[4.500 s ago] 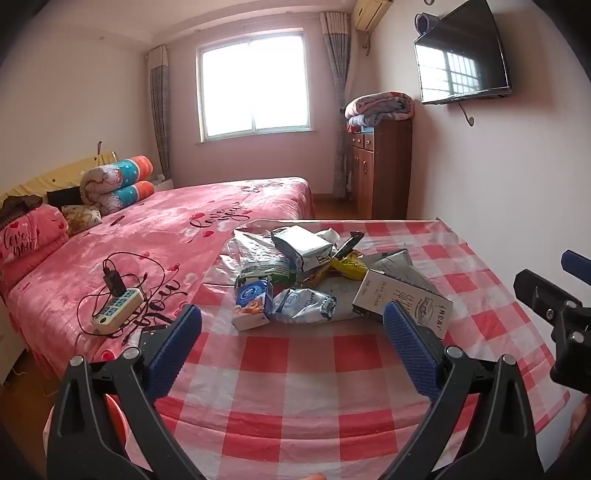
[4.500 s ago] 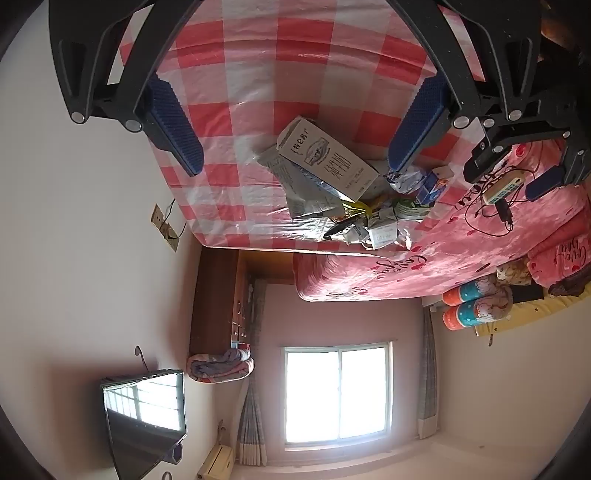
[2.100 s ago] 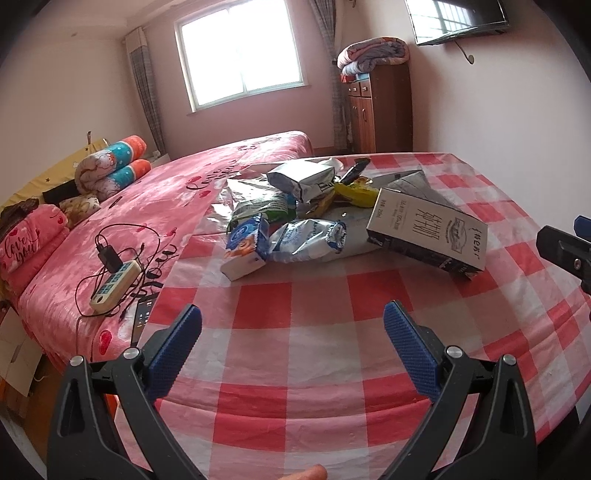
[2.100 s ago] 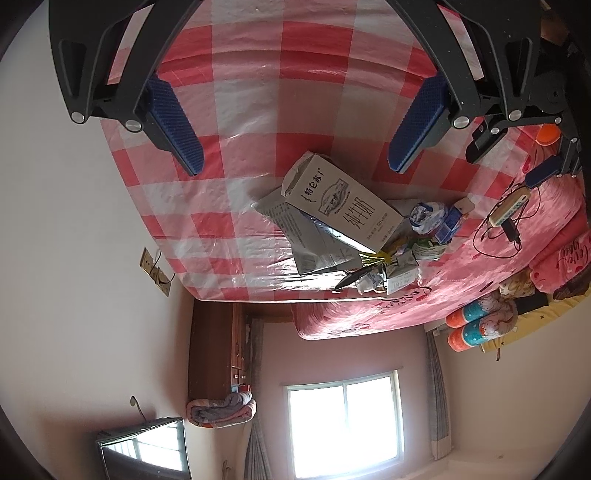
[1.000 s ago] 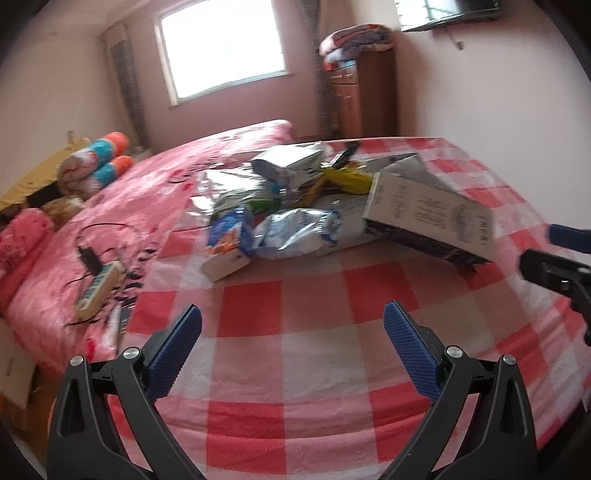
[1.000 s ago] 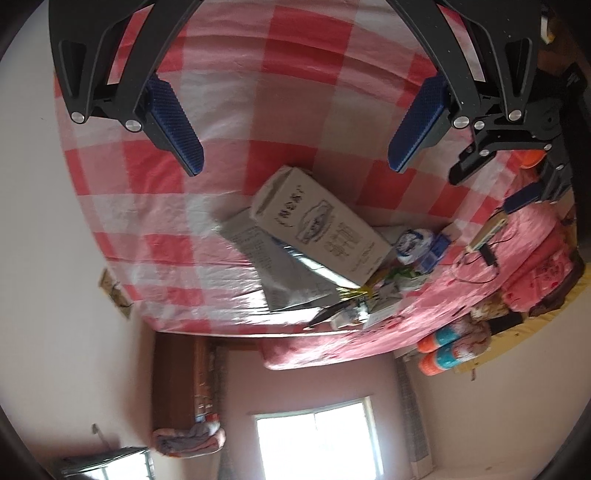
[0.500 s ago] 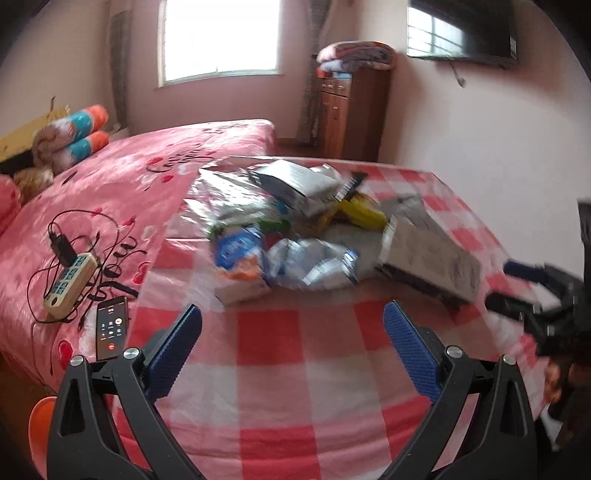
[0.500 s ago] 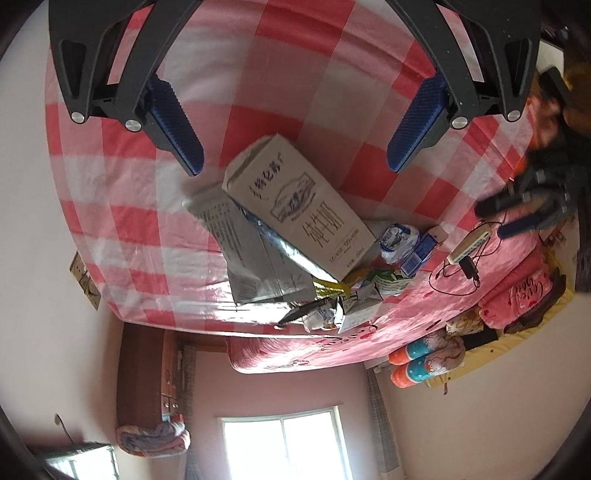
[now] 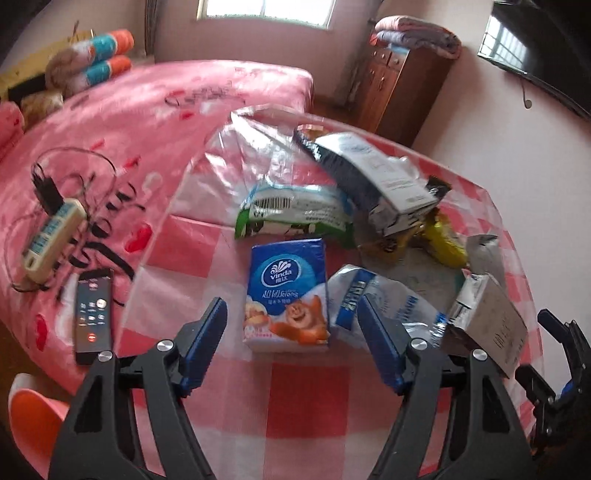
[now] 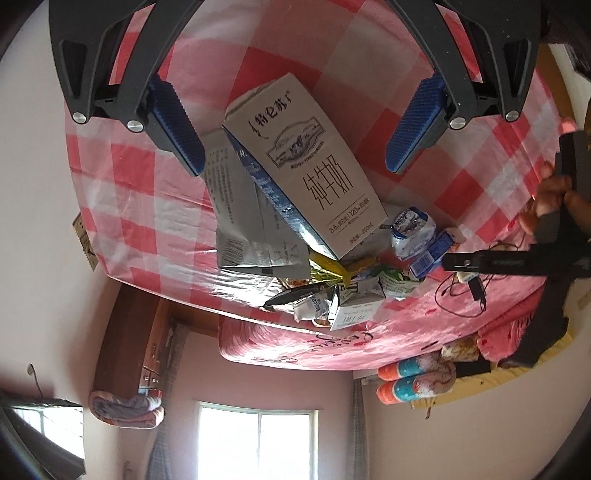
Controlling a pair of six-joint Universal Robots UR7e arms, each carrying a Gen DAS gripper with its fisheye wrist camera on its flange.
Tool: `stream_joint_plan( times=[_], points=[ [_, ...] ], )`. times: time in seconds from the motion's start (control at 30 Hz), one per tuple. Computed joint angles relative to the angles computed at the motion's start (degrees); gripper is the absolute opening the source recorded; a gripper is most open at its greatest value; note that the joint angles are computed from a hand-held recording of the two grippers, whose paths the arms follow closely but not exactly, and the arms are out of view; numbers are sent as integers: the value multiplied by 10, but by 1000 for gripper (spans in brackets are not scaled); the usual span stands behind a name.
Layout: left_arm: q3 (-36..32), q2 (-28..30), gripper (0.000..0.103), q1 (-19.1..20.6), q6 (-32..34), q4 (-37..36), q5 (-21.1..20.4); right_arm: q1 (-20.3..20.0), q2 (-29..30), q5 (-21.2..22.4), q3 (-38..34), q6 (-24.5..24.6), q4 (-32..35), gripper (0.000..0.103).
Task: Collect trash
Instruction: 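Grasp the blue tissue pack with the left gripper while the right gripper grasps the white milk carton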
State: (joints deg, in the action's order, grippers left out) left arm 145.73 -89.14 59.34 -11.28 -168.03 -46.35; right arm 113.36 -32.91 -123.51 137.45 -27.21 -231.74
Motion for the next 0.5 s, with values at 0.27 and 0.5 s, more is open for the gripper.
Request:
stream_joint_plan(
  times=[0.27,0.5],
  points=[
    [-18,43,57,34,32,-39,-21,-12,20,-4,-34,-42,21,97],
    [-3,64,52,22,27,-90,-6,-17,45,-6,-59,-79,8,97]
  ],
)
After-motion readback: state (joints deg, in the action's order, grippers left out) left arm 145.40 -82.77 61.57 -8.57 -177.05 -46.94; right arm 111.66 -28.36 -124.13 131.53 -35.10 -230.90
